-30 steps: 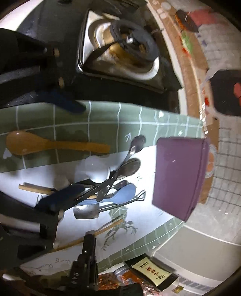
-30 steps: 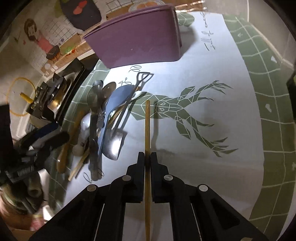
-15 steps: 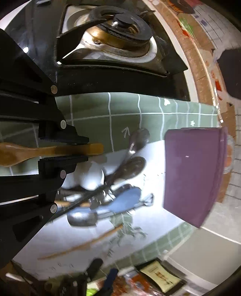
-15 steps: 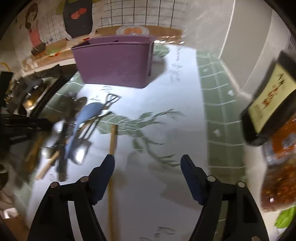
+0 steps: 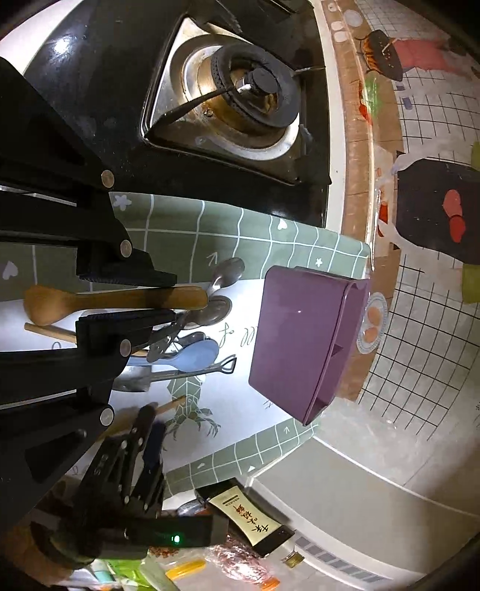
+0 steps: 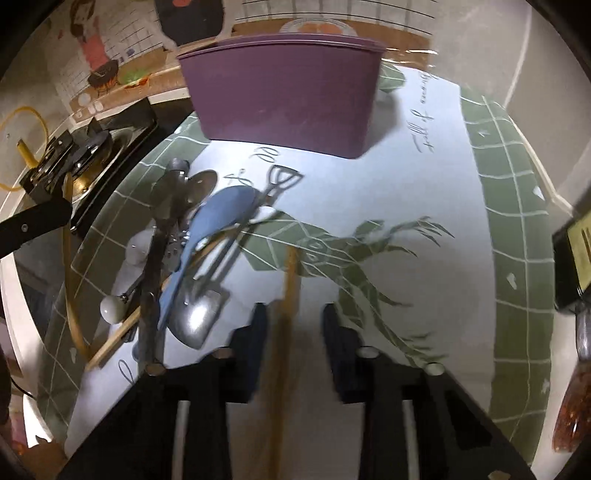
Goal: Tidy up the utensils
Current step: 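Grasp the chopstick with the right tool while the left tool grasps the wooden spoon, then lift both and drop the chopstick and wooden spoon into the purple holder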
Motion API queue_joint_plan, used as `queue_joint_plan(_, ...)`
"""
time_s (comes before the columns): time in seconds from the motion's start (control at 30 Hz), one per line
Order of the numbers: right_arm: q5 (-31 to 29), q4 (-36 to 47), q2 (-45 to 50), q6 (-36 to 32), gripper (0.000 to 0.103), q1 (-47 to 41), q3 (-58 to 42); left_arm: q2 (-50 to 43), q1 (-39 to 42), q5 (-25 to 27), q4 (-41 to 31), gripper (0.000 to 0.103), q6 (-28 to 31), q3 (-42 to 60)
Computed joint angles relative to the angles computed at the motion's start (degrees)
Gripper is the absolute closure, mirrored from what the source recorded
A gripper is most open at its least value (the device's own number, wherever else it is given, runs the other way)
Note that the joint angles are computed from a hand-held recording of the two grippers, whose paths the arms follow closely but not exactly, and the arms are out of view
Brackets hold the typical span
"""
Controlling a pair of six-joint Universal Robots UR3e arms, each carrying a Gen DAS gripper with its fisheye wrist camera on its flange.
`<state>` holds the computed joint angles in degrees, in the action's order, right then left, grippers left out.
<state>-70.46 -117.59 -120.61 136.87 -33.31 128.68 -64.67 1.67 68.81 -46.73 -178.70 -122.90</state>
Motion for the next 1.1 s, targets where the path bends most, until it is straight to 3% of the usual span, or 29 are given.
queue_joint_plan(0.03,-0.7,-0.6,1.2,0.9,0.095,1.4,-0.5,0.5,0.2,-0.2,-0.4,0.091,0.1,0.0)
queue_joint_plan(0.17,-1.5,-2.4,0.1,2.9,0.098,3.1,-0.5,2.3,0.8,-0.9,-1.9,0.091,0.9,1.2)
queue_joint_plan(0.47,12.0,20.6,-13.2,-7.3,0.098,-11.6,-9.5,3.2,-0.4,-0.8,-2.7,0.091,1.4,5.7)
queue_joint_plan(0.67,17.2,27.9,-14.3,-10.2,0.098,-15.3,-15.4,1.9,-1.7,-0.7,-2.8,0.091,1.7,10.1)
queue_joint_plan(0.87,23.4,23.9,-7.7,-4.4,0.098,-13.6,-26.2,-5.3,-2.8,-1.8,-3.3,0.091,2.8,24.2)
queue_joint_plan(0.97,28.2,16.9,-1.0,2.5,0.098,-12.0,-34.8,-11.5,-3.5,-1.2,-3.0,0.091,2.4,34.9)
queue_joint_plan(1.1,28.0,1.8,12.9,16.5,0.098,-5.0,-45.3,-22.0,-5.5,2.1,-1.6,0.091,1.4,48.7)
